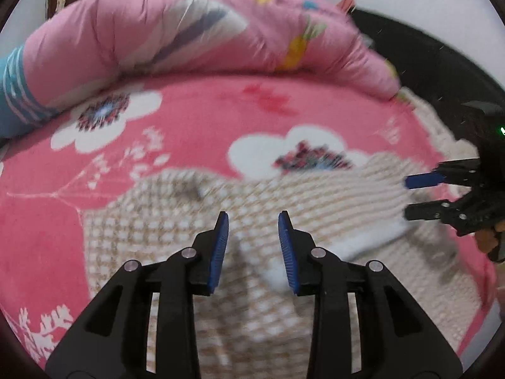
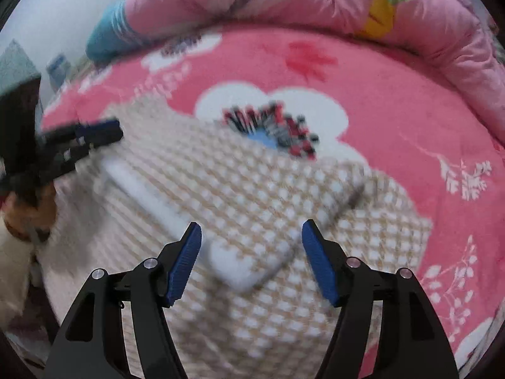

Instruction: Fold large clothes

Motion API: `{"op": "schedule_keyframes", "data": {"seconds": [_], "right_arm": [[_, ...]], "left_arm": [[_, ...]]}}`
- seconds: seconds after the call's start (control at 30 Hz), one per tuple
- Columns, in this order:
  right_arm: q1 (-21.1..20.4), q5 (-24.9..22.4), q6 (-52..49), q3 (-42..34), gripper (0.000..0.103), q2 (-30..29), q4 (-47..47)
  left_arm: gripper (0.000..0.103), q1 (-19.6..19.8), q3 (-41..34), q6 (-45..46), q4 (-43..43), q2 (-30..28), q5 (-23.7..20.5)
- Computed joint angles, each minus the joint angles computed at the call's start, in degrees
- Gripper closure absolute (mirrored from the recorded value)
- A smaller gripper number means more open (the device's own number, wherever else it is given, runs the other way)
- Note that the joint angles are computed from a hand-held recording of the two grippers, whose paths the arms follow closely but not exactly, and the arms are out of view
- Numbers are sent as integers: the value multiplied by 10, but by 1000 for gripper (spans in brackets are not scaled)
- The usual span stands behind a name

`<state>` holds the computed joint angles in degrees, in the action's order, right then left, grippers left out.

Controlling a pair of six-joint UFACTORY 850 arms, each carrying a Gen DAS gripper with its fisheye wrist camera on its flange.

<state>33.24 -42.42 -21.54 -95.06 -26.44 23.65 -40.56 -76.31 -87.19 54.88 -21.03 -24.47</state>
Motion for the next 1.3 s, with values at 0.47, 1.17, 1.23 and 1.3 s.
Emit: {"op": "schedule_keyframes", "data": {"seconds": [0.47,1.17,1.23,1.3], "right_arm": [[55,66,166,162,26,130,-225],[107,185,-102,418,6,268,190],[103,177,-110,418,6,269,201],[103,178,-107,418,6,269,195]], "left_arm": [[48,-73,4,-2,-17,9,-184],[64,-233,295,-475,121,211,-227],[69,-216,300,-486,121,212,-205],[70,-198,309,-501,135,217,-180]]}}
